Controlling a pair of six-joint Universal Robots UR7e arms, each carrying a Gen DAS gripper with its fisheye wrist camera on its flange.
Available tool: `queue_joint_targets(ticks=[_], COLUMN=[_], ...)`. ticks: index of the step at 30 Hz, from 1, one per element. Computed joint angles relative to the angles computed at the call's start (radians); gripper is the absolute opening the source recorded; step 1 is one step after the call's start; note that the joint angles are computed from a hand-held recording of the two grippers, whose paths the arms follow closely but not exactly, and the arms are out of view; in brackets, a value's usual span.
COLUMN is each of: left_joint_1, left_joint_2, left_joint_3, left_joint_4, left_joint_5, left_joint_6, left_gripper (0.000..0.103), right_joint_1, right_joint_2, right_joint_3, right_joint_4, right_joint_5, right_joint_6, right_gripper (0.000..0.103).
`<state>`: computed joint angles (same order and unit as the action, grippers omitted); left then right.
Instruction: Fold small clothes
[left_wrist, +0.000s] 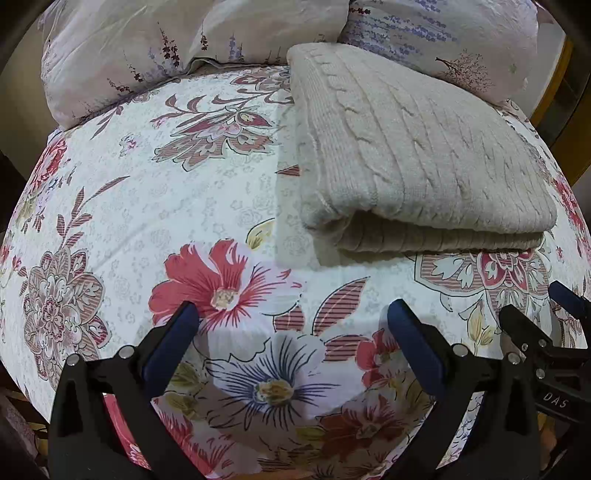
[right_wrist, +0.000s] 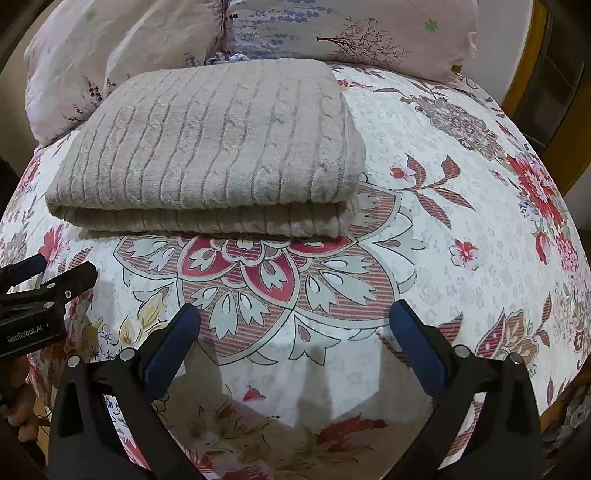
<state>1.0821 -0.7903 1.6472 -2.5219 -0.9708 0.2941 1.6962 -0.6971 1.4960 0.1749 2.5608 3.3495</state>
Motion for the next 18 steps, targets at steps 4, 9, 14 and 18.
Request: queue_joint_targets(ticks=[4, 9, 14, 18], left_joint_1=[0.000, 0.000, 0.000, -0.001], left_joint_2=[0.000, 0.000, 0.001, 0.001], left_joint_3=[0.001, 0.001, -0.003, -0.001], left_joint_4=[-0.001, 0.000, 0.009, 0.006], left_joint_5=[0.000, 0.000, 0.001, 0.002], left_joint_6=[0.000, -0.002, -0.005, -0.007], left_gripper=[0.101, 0.101, 0.101, 0.101], right_joint_1=[0.001, 0.002, 0.003, 0.003], right_joint_2=[0.004, 0.008, 0.009, 0.008], right_joint_3=[-0.004, -0.011, -0.012, -0.012], right_joint_4=[0.009, 0.024, 0.026, 0.026], right_joint_5=[0.003, 0.006, 0.006, 0.006], right_joint_6=[0.013, 0.031, 0.034, 0.033], right_gripper=[0.102, 0.102, 0.102, 0.102])
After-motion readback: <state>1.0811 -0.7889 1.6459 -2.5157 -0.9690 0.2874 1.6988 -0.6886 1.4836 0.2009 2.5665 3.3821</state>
